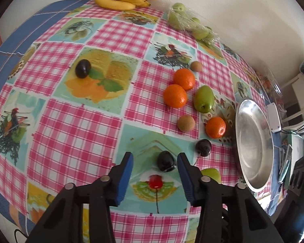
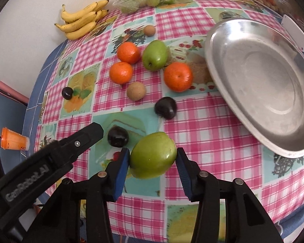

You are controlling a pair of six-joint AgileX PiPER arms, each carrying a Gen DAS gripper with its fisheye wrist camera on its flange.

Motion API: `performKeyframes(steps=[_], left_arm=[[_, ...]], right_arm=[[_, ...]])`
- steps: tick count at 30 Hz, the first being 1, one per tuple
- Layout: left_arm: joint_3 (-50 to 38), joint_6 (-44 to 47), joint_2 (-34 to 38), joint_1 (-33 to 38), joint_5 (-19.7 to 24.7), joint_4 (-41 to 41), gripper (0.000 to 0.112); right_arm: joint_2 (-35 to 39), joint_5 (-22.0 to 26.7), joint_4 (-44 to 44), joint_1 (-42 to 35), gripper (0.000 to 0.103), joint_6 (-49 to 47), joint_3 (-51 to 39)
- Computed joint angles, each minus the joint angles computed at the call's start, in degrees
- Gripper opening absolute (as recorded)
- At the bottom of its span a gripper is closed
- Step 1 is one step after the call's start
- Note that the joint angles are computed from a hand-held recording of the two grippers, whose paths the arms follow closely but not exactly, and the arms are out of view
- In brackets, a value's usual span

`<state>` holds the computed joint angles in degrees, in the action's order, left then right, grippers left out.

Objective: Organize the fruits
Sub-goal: 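Close the left tool on the dark cherry and lift it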

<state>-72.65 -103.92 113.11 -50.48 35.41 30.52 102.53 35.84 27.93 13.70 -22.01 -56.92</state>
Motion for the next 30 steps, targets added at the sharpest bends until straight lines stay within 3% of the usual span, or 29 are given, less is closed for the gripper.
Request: performKeyframes(steps=[12,22,30], left_arm=[[-4.9,6.1,4.2,0.5,-0.5,-4.9,0.032],[-8.2,6.6,5.9,-0.1,3.5,-4.4,0.027],[-5.2,4.6,4.8,0.6,0.6,-5.5,0.025]], right_arm=[[-2.4,1.6,-0.8,-5.4,0.048,-3.6,1.0],[-3.1,2.8,0.2,-7.5,0.048,-5.7,1.1],[-3.2,3.0,0.7,-7.4,0.048,-6.5,1.1]])
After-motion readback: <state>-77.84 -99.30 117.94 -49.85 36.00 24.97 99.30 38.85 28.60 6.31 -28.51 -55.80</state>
